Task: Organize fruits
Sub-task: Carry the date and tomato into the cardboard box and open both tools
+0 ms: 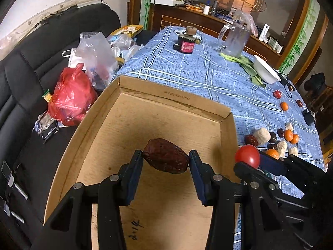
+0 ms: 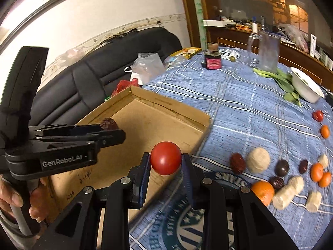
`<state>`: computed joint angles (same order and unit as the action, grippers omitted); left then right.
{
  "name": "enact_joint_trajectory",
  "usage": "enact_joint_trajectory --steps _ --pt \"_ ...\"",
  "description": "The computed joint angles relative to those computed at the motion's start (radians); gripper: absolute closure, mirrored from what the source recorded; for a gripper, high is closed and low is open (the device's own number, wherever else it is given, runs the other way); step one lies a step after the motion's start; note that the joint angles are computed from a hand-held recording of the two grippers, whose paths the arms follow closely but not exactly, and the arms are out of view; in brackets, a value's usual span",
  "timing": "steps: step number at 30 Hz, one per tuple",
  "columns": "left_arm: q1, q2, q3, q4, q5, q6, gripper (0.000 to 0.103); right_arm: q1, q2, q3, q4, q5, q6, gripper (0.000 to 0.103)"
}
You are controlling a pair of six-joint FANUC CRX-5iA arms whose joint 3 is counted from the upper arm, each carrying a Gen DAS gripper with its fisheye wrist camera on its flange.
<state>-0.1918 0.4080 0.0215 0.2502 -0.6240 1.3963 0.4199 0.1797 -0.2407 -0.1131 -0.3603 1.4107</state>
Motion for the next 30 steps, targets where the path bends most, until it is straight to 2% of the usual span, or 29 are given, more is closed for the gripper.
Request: enact_joint_trajectory --steps 13,15,18,28,29,30 --pt "0.002 0.042 0.069 -0.095 -0.064 0.104 0.058 0.007 0.092 0.1 -0.055 -0.066 0.079 0.07" --pt "-0.005 0.051 0.09 -0.141 -0.075 0.143 0.058 0.007 0.102 0.111 -0.065 -0.074 0.094 0.07" --pt "0.006 0.065 0.093 -0.1 -0.089 0.122 0.058 0.01 0.115 0.123 -0.065 -0.083 0.104 0.07" --pt "0.002 0.083 0.127 -0.135 -0.134 0.172 0.057 0.033 0.158 0.141 0.011 -0.089 0.072 0.07" --pt "0.002 0.083 0.13 -0.141 -0.137 0.18 0.043 0.038 0.16 0.138 0.027 -0.088 0.063 0.07" --pt "0.0 0.085 0.136 -0.151 -0.144 0.193 0.02 0.041 0.16 0.134 0.044 -0.084 0.051 0.07"
